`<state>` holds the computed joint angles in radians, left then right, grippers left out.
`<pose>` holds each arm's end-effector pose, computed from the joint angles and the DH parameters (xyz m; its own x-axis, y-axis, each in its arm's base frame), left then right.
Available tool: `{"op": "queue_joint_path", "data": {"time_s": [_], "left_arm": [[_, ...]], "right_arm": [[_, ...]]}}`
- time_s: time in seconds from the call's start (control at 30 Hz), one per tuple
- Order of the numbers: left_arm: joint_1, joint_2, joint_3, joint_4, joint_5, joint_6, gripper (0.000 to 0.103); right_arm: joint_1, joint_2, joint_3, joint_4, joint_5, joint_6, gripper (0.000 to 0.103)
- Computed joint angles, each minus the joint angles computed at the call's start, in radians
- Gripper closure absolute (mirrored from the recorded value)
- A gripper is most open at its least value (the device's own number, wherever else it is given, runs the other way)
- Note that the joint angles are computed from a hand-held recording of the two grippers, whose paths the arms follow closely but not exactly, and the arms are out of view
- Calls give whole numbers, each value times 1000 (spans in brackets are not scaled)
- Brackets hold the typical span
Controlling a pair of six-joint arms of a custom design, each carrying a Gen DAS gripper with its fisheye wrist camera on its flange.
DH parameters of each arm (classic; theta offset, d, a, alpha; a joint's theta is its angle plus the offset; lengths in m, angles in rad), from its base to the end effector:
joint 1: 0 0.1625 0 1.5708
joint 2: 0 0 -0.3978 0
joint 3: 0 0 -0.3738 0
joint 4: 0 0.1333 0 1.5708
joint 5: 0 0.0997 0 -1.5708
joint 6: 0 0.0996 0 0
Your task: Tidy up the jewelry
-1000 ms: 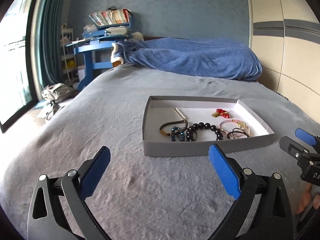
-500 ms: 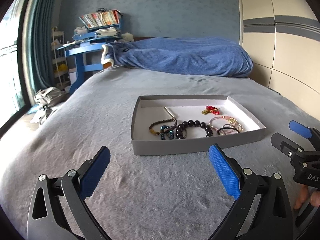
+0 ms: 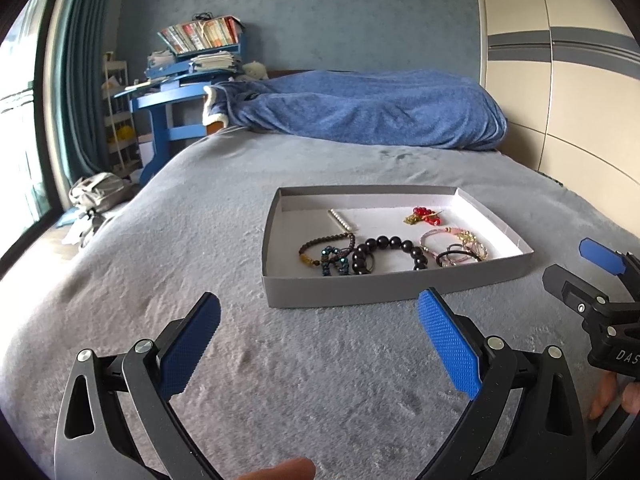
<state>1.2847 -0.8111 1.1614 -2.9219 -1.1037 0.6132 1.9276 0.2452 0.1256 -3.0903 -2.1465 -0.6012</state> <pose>-0.0418 -0.7734 0.3586 -0.7004 0.2066 -0.6832 0.6791 0.4877 -0.5487 0.3715 -0.7701 -0.0128 -0.7103 -0.0750 0.6999 -0.6607 0.4141 -0.6261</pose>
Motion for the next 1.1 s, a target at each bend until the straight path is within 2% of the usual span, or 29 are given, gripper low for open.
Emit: {"op": "queue_joint_path", "data": {"time_s": [0.77,1.1], "left_arm": [[2,0,2,4,1,12,5],[0,0,1,12,-1,19,5]], "right_arm": [[1,43,-85,50,-2,2,6],[2,28,-52,32,-2,0,6]]}}
